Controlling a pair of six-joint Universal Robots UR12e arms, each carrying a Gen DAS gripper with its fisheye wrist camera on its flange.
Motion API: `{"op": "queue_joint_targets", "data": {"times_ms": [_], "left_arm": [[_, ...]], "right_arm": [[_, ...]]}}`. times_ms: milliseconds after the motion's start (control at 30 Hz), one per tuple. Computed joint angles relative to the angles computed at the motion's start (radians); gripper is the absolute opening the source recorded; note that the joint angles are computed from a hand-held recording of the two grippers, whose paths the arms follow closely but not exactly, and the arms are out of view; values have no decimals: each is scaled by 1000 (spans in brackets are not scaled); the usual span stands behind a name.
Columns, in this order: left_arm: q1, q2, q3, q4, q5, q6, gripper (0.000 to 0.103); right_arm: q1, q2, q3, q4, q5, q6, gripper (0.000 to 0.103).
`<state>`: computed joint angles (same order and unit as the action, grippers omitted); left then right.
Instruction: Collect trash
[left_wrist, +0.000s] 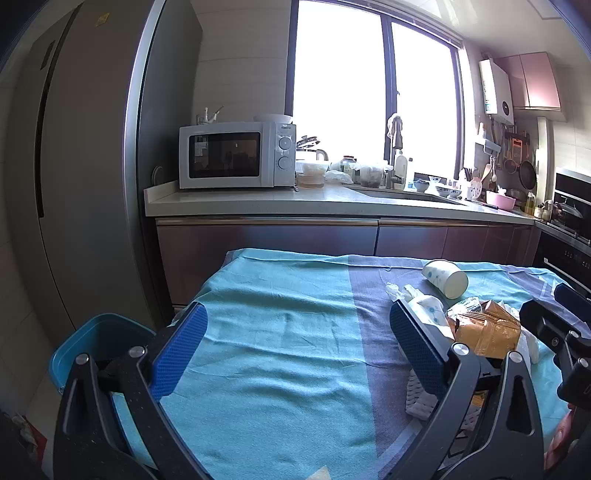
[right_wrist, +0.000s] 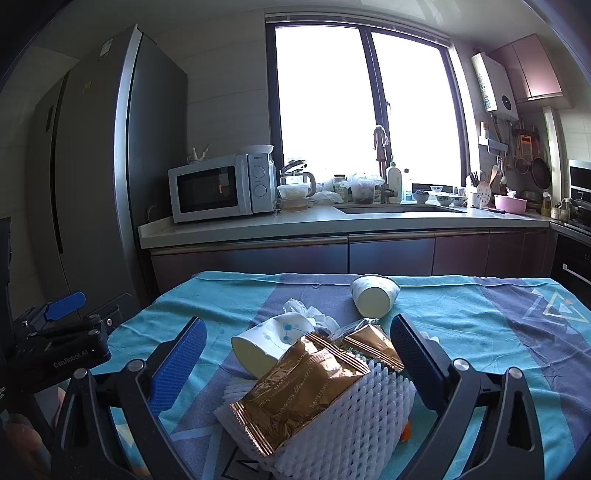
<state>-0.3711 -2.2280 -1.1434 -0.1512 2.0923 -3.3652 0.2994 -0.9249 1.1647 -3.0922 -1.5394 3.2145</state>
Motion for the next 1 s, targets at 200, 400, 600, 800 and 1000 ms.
{"op": "queue_joint_targets", "data": {"times_ms": [200,400,600,800,1000], "left_arm": [[-1,1,-2,12,2,7,97],[-1,1,-2,14,1,8,97],[-1,1,-2,14,-1,8,97],[-3,1,0,10,-1,7,97],[-3,2,-3,5,-3,4,97]], "right_arm": [[0,-2,1,0,1,-1,96],[0,-1,0,0,1,-1,96],[-1,-2,1,2,4,2,96],[-1,-2,1,4,8,4,96],[-2,-4,4,3,11,5,96]]}}
